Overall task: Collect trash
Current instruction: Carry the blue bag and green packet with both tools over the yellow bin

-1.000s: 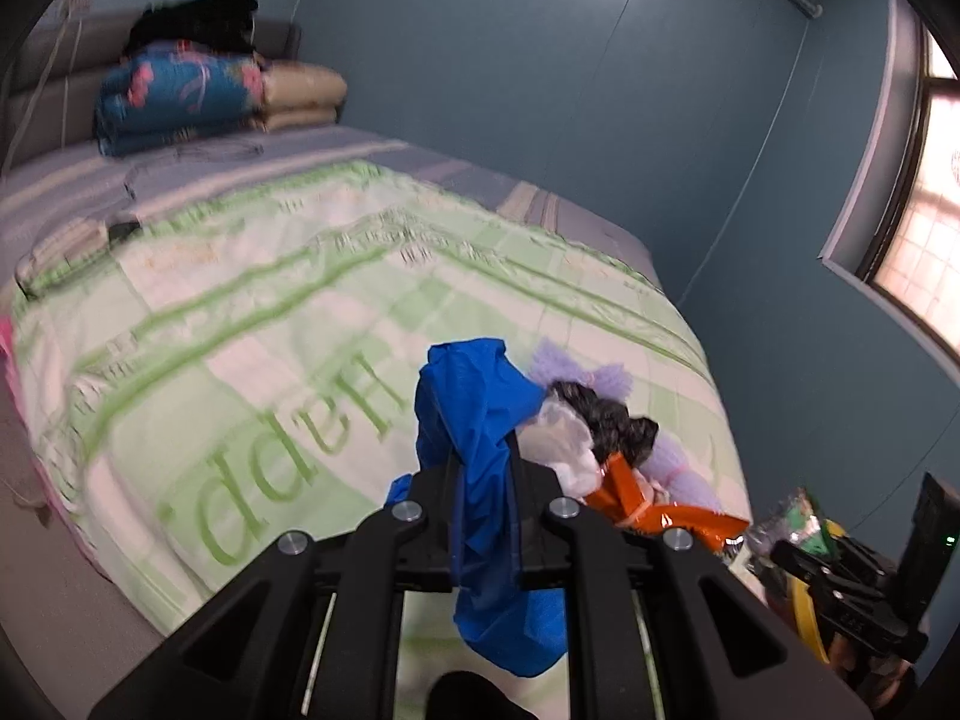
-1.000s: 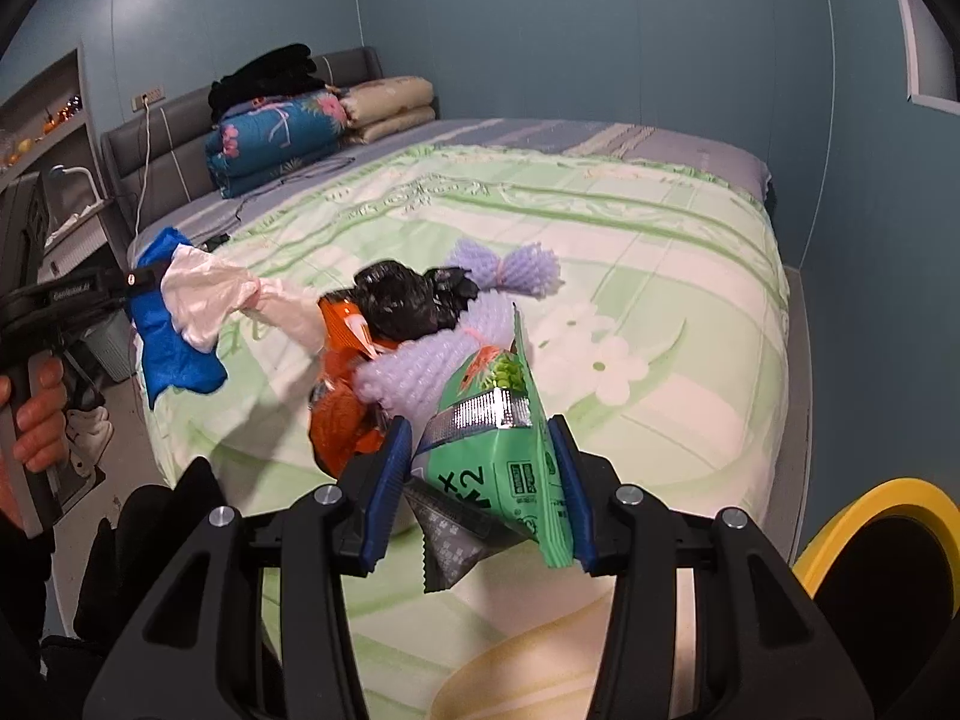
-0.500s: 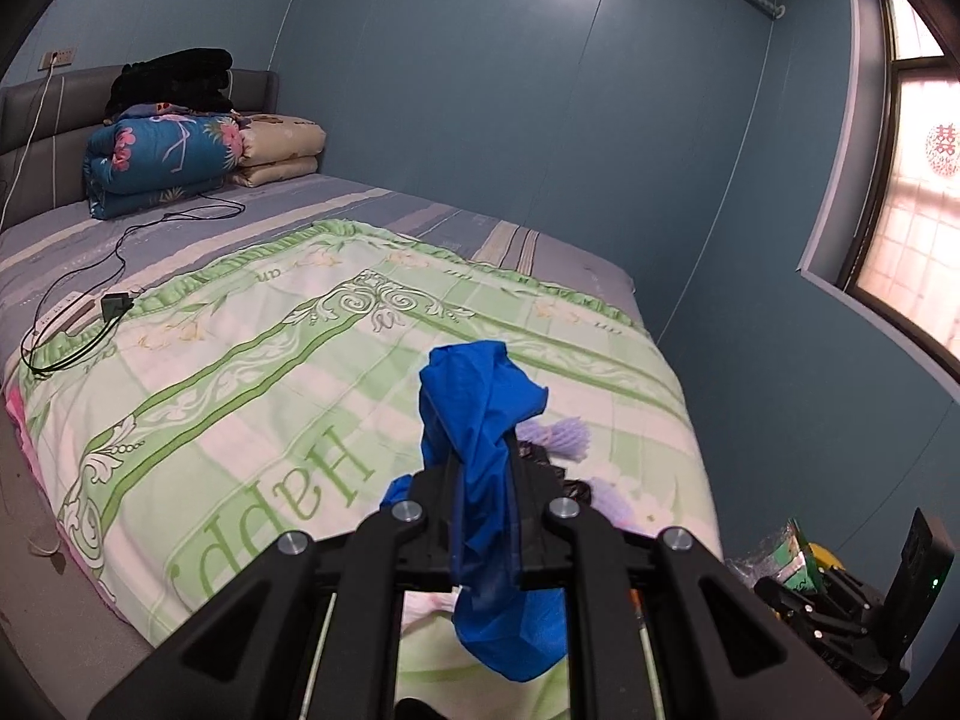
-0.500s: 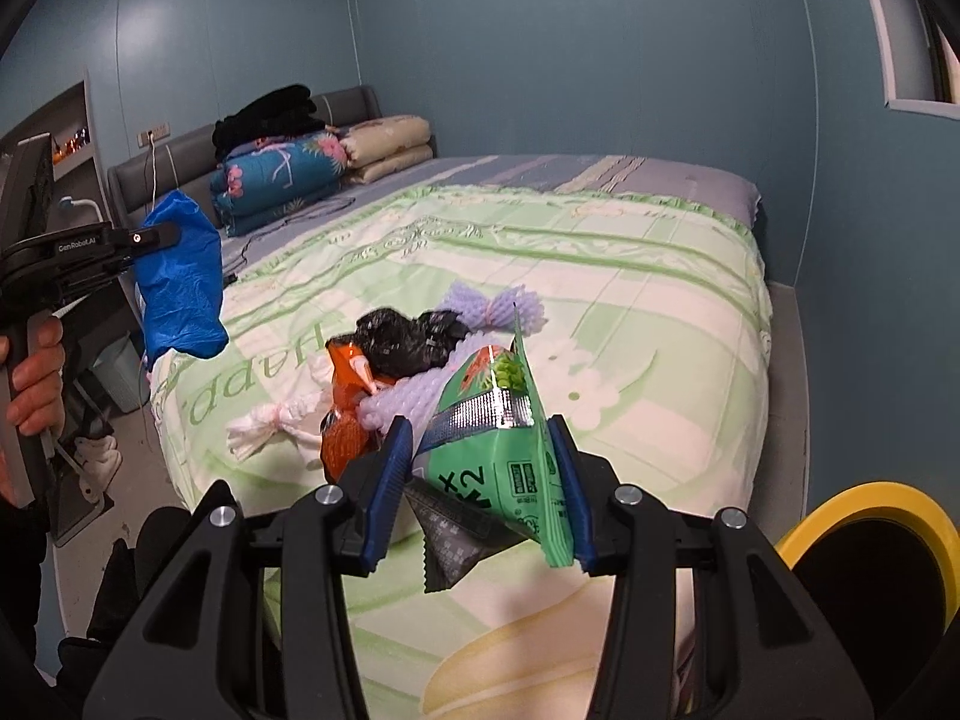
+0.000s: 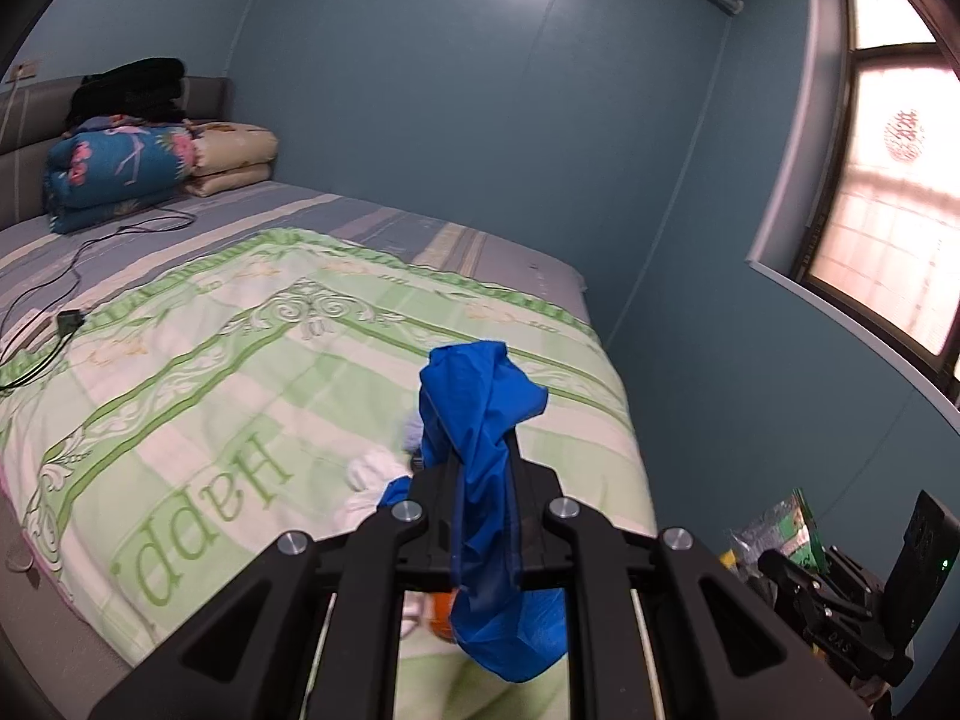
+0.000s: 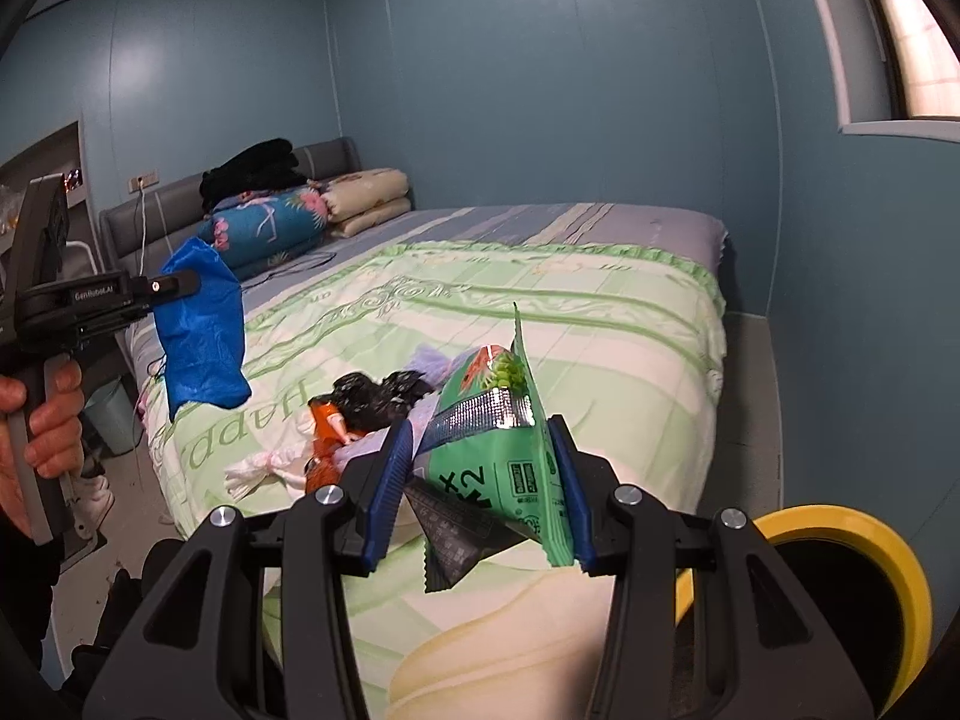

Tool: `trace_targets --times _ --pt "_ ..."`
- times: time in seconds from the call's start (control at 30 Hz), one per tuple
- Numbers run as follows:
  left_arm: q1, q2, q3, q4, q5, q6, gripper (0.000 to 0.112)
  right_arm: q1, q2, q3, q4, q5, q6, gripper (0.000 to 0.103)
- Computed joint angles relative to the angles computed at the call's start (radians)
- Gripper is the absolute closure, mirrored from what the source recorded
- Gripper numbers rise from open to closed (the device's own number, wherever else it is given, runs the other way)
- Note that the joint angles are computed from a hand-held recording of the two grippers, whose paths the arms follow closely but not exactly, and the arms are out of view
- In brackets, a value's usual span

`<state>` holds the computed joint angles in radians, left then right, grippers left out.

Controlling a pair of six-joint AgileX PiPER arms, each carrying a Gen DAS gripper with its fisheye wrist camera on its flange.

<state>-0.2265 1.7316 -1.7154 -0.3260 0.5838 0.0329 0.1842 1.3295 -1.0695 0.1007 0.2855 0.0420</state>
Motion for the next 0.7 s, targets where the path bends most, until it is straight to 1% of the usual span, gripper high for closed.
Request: trace_targets --times 0.23,0.3,0.5,0.63,0.7 --pt "-0.106 0.041 -0.076 0.036 0.022 -0.025 0.103 -0.08 -0.088 0.03 0.006 0.024 -0.028 0.06" --pt "-0.132 0.058 -0.099 0.024 0.031 -0.018 0.103 -0.11 -0.11 0.033 -0.013 0.035 -0.015 0.06" --pt "-0.218 0.114 -0.177 0.024 0.05 -0.021 0.103 -0.204 -0.157 0.05 -0.009 0.063 -0.017 0.06" --pt "-0.262 0.161 -0.245 0.004 0.085 -0.008 0.103 -0.256 -0.184 0.067 -0.019 0.079 -0.007 0.06" --pt "-0.281 0.189 -0.283 -0.009 0.105 0.003 0.103 -0.294 -0.2 0.078 0.018 0.088 -0.052 0.06"
